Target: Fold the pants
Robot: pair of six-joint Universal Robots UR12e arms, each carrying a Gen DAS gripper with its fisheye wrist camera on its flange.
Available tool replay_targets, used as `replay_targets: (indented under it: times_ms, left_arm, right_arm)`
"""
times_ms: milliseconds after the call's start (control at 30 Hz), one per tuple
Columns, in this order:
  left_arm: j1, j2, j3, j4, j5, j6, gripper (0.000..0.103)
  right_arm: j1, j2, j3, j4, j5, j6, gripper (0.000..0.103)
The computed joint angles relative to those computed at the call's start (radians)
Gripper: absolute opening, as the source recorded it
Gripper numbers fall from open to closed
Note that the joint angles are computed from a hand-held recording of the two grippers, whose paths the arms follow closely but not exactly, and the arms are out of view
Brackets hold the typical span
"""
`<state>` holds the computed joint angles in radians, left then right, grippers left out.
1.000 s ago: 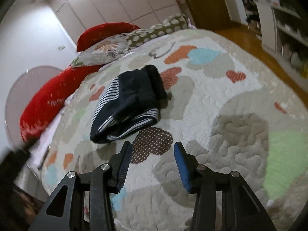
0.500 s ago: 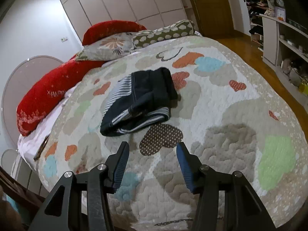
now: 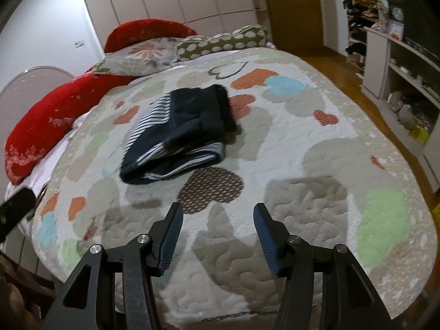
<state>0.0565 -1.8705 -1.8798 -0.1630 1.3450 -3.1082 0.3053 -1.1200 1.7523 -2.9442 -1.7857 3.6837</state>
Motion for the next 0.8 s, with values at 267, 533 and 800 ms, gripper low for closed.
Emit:
replay_targets:
  times_ms: [267, 533, 800]
  left_arm:
    - [-0.003, 0.002, -0.001, -0.023, -0.017, 0.018, 0.103]
    - [-0.001, -0.002, 0.006, -0.061, -0.039, 0.024, 0.103]
    - [-0.003, -0.006, 0.016, -0.112, -0.048, 0.028, 0.103]
  right_arm:
    - [0.004, -0.001, 0.0, 0.022, -0.037, 0.003, 0.059]
    - [0.005, 0.0, -0.003, 0.037, -0.048, 0.006, 0.06]
    - [0.002, 0.001, -0.003, 0.051, -0.045, 0.012, 0.061]
